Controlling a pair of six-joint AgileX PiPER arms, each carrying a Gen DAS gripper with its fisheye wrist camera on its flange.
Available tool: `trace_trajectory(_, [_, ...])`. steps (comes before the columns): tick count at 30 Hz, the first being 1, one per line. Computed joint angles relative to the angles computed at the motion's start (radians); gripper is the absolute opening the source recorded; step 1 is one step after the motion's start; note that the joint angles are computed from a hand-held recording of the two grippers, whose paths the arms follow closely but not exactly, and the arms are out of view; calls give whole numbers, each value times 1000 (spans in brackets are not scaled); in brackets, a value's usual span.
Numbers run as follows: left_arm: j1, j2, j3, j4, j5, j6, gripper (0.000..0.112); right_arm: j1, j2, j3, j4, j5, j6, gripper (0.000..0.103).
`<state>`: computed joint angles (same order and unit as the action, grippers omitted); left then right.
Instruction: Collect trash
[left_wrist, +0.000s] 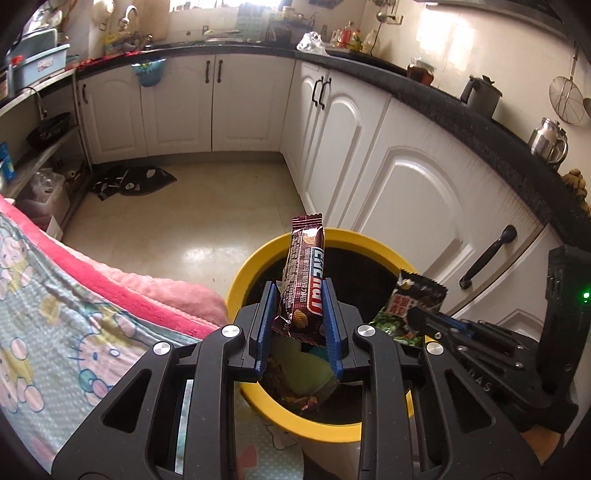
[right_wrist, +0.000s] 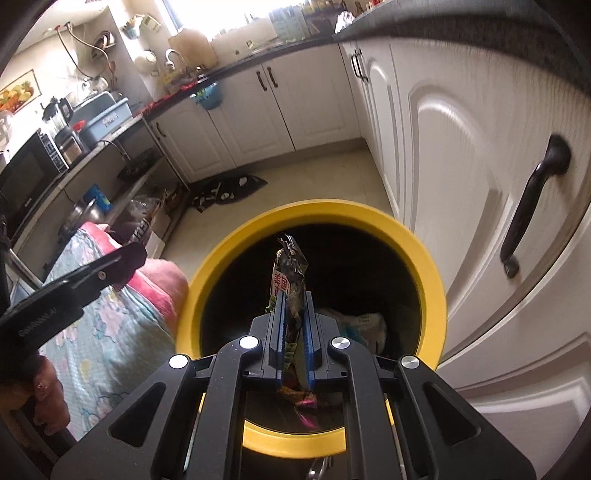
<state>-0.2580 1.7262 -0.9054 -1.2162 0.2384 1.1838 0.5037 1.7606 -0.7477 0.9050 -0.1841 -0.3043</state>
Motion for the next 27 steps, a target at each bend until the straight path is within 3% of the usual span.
trace_trajectory(5, [-4, 26, -9, 11, 5, -13, 19, -6, 40, -13, 16, 8, 2, 12])
trace_trajectory(7, [-5, 33, -13, 20, 5, -23, 22, -9, 49, -17, 17, 12, 3, 18])
trace_trajectory(13, [-9, 42, -13, 23, -7, -35, 37, -10, 47, -8, 74, -1, -40, 29])
trace_trajectory(19, [13, 14, 13, 33, -23, -45, 56, 8, 22, 14, 200, -35, -135, 42])
trace_trajectory(22, [34, -17, 37, 29, -30, -39, 73, 29, -4, 28, 290, -66, -208, 52])
trace_trajectory(25, [64, -58, 65, 30, -30, -30, 84, 46, -30, 34, 370, -90, -277, 54])
trace_trajectory(27, [85, -90, 87, 10, -31, -4, 92, 66, -52, 33, 460, -113, -353, 69])
